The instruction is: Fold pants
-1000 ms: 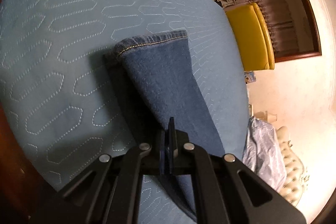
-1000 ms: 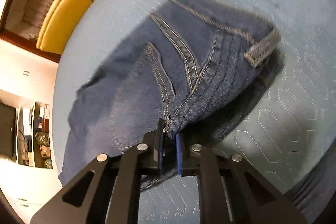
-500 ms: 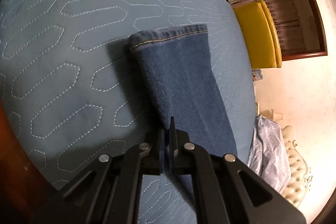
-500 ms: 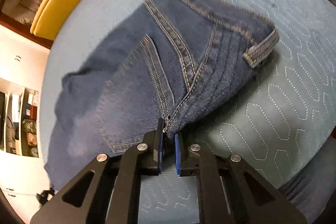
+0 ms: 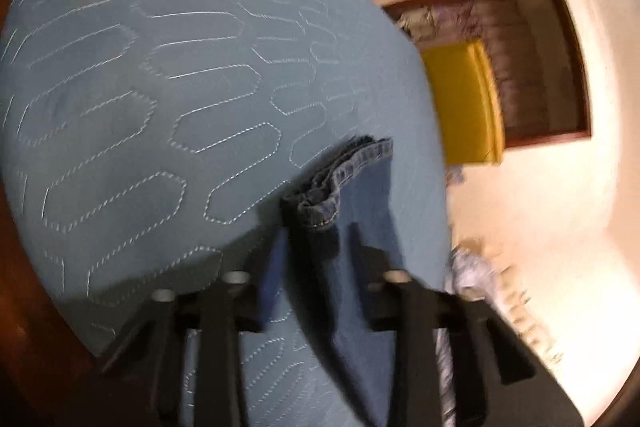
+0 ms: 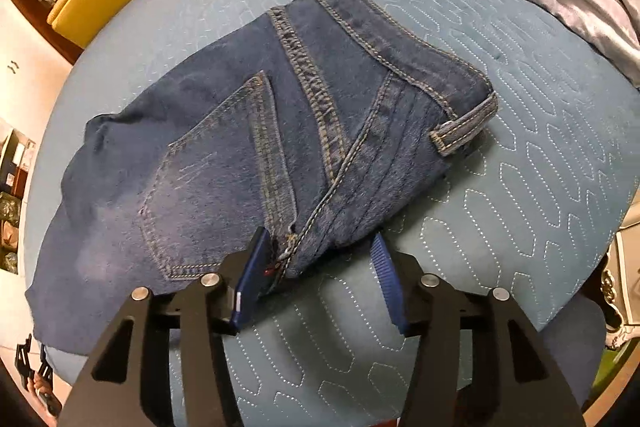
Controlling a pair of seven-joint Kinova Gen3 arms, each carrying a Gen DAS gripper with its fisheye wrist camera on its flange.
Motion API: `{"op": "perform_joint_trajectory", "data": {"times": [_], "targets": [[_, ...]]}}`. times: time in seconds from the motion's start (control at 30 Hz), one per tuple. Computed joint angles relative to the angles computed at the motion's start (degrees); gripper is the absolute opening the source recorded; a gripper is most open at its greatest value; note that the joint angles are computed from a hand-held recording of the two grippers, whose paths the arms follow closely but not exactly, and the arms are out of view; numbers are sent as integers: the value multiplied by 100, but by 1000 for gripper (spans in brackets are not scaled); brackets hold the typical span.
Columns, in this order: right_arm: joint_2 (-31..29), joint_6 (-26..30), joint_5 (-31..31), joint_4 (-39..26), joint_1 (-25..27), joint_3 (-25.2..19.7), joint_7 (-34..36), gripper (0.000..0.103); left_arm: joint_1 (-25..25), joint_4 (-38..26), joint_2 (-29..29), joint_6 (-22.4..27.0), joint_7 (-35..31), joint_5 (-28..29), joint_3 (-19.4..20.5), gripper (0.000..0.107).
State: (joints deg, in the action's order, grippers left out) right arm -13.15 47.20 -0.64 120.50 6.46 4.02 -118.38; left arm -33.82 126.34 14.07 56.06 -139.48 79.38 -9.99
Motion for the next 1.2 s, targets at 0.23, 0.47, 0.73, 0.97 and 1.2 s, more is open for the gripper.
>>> {"op": "perform_joint_trajectory", "data": {"times": [0.23,0.47,0.73,0.97,1.2], "targets": [[112,24,527,-123,103,-161,-380,46,975,-1080,-468,-651,1316,-1585,-52,4],[200,-72,542,-24,66,-88,-357,43,572,-1213,-82,-456,1647,-1814,292,8],[168,-349,234,111,105,162,80,23,-478,-995,-36,-471,1577,-1698,1144,12],[156,-302,88,82,223,280,380,25,1195,-1583,-807,-1350,2900,-3329,230,44],[-28,105,761,-191,322,-45,148,54,2550,-2776,-332,-1708,2850,-4170,1387,44]]}}
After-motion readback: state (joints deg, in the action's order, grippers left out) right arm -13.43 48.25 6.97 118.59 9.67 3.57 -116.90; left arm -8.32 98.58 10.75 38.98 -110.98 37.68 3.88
